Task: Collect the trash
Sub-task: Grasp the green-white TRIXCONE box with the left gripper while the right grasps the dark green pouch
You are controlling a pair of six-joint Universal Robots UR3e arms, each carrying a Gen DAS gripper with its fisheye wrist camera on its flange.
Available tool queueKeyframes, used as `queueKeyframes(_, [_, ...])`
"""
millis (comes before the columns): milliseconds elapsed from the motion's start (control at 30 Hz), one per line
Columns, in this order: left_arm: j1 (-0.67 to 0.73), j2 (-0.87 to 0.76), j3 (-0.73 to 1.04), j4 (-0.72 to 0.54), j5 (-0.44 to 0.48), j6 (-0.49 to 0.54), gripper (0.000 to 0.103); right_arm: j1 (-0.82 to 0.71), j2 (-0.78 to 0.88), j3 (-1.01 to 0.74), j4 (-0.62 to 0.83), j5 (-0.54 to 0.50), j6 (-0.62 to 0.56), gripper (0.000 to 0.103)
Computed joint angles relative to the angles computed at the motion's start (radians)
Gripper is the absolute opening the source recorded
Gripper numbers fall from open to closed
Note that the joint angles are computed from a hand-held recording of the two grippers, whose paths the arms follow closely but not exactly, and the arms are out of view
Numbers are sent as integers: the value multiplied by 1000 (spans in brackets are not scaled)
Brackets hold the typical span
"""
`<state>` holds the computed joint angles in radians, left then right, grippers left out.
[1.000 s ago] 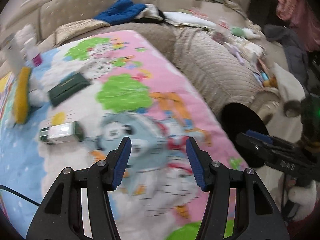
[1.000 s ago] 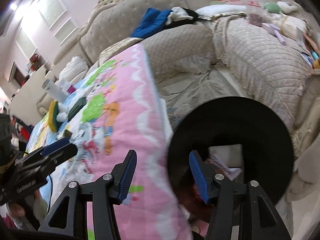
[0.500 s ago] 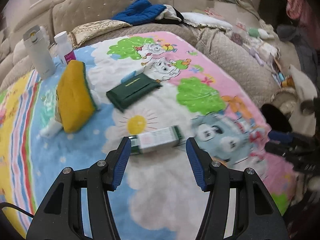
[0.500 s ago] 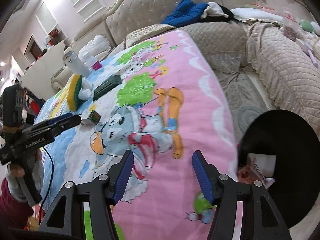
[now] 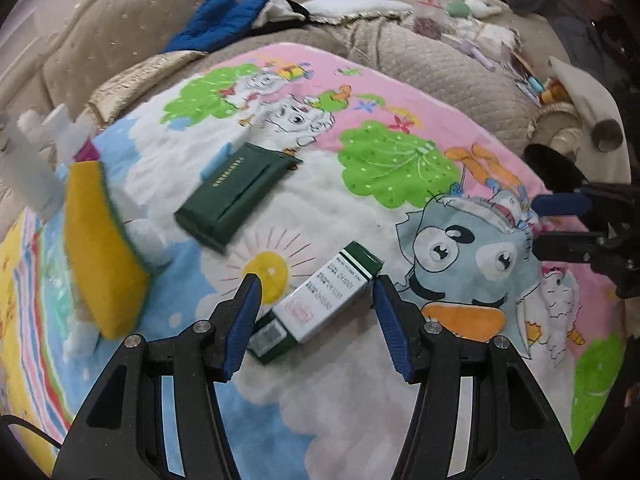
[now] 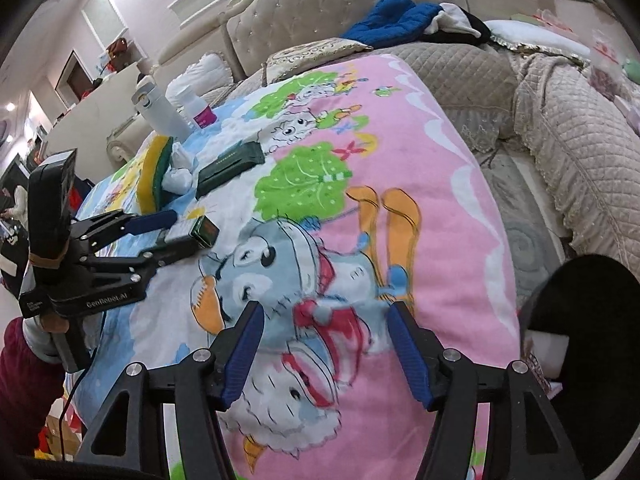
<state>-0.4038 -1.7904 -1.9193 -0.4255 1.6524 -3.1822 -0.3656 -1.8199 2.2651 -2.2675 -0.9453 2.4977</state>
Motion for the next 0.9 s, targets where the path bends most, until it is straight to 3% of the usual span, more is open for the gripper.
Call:
queueKeyframes(133, [22, -11, 9, -18, -21, -12, 53, 59, 69, -35, -63, -9, 55, 62])
queueKeyframes(167, [33, 6, -8, -10, -36, -25, 47, 74, 88, -45, -76, -9, 68, 62])
queueKeyframes(200, [42, 25, -25, -8, -48, -38, 32, 84, 101, -53, -83, -8, 77, 62])
queueKeyframes(233, [47, 52, -42, -18, -43, -61, 25, 100, 121, -65, -95, -7, 91, 62])
queueKeyframes(533, [128, 348, -290, -58, -48, -240, 23, 324, 404, -286, -232, -8, 271, 62])
queueKeyframes(700, [161, 458, -402, -53, -57, -276, 23, 463, 656, -571, -230, 7, 430, 62])
queueKeyframes(900, [178, 503, -461, -34, -77, -295, 23, 599, 924, -989, -176, -138, 638, 63])
